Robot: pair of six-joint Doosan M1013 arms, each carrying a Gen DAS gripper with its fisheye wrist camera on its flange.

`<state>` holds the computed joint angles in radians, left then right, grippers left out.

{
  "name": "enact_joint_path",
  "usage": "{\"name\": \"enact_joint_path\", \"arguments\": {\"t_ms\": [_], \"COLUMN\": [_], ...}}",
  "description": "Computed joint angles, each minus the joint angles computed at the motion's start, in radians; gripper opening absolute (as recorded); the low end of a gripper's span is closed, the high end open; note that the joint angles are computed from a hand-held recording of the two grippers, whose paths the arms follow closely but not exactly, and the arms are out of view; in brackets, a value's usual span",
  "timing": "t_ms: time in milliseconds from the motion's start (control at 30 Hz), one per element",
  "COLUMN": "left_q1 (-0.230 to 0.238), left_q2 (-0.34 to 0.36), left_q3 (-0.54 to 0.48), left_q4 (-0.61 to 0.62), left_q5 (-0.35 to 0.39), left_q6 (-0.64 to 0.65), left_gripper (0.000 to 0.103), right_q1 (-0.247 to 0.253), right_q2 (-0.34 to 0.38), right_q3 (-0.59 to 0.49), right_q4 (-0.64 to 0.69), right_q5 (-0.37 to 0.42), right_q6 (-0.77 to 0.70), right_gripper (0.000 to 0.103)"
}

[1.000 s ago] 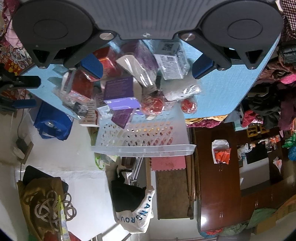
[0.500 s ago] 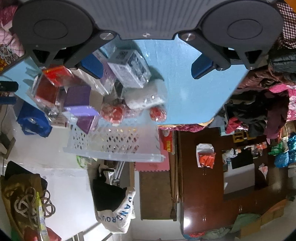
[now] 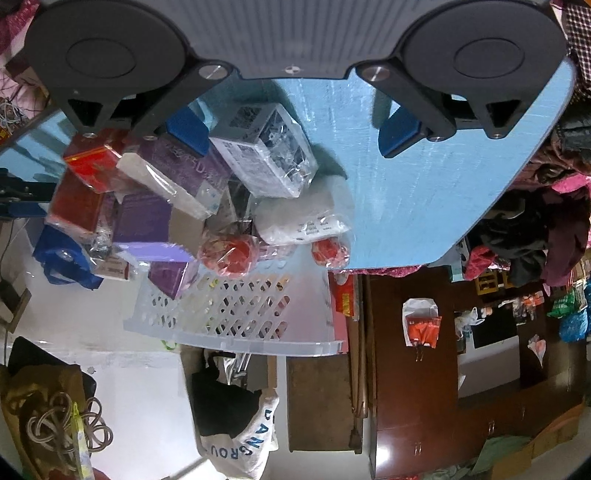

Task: Organize objects
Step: 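Drop wrapped white box with left tool while right tool drops clear bag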

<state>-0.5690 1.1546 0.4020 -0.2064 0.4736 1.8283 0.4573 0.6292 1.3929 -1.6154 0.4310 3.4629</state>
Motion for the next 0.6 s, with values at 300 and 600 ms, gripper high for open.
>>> {"name": "enact_joint_path", "arguments": {"t_ms": [300,600], "left_q1": [-0.006,0.003], "left_q2": [-0.022,-0.065], "left_q3": [0.062,0.131], "left_q4": [0.011,-0.149], "left_q5": [-0.088,-0.213], "left_q6": [0.016,0.131], "left_gripper": [0.062,0.060], "right_q1": [0.008,0.013], "right_q2": [-0.021,-0.060], "right_q3": [0.039,0.073], "right_q4": [-0.084,-0.265], "right_q5": [0.014,0.063], "right_q6": [0.072,0.261], "right_gripper": [0.043,0.043]}}
